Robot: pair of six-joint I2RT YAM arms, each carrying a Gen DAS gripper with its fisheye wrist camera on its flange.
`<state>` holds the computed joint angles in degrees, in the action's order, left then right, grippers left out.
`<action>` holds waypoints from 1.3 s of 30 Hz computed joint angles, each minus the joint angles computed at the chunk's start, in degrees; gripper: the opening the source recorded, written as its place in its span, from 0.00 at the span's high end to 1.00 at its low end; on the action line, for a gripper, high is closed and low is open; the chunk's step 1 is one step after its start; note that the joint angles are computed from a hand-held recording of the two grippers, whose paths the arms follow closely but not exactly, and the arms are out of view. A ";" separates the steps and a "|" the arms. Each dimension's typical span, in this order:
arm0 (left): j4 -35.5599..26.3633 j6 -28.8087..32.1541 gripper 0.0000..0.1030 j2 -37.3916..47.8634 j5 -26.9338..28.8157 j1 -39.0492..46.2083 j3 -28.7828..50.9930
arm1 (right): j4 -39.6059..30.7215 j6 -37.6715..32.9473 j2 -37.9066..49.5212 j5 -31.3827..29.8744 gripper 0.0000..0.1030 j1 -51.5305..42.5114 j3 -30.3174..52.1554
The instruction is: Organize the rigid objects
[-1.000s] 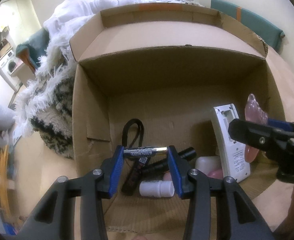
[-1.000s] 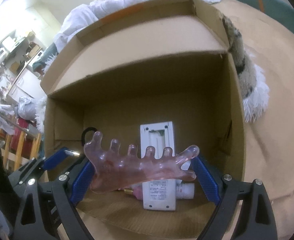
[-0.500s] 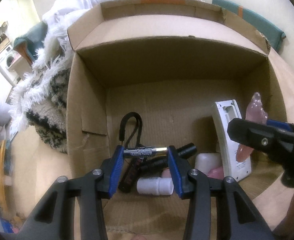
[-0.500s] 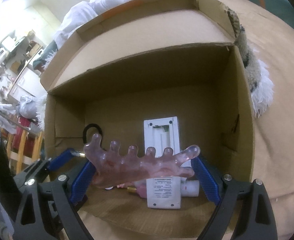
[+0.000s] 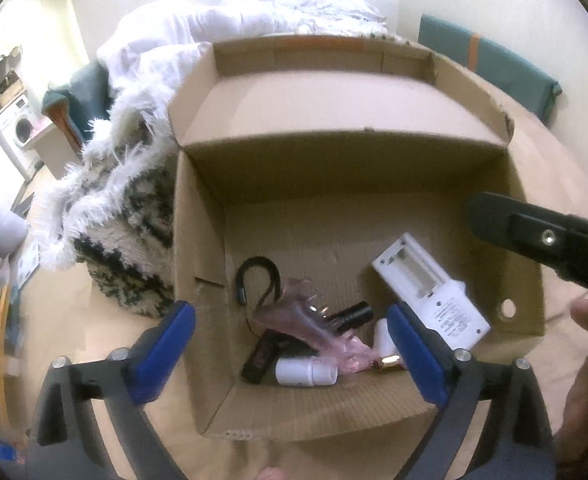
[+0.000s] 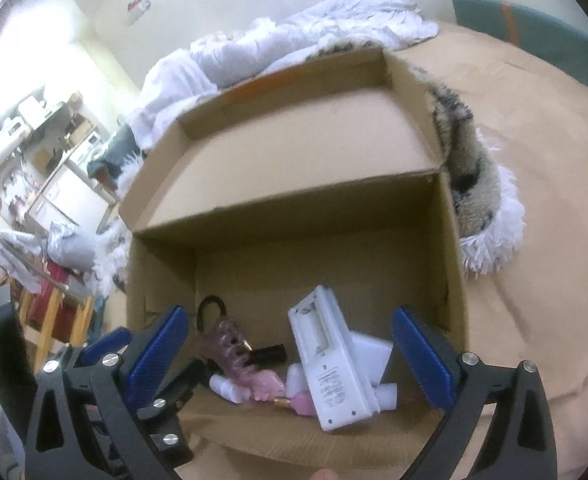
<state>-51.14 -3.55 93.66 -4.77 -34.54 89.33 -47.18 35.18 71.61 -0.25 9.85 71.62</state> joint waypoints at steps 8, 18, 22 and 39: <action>-3.13 0.42 0.05 -6.17 0.00 1.97 -1.23 | -4.98 1.00 -5.05 5.97 0.00 4.60 1.98; -4.12 2.06 0.05 -17.88 1.82 6.85 -6.85 | -14.63 8.63 -8.79 15.42 0.00 17.06 4.33; -5.59 2.21 0.05 -22.61 3.46 8.90 -8.53 | -18.52 14.07 -10.38 21.46 0.00 24.63 4.82; -4.53 0.51 0.05 -28.14 0.79 9.40 -15.75 | -18.76 24.25 -11.58 33.14 0.00 37.87 -2.66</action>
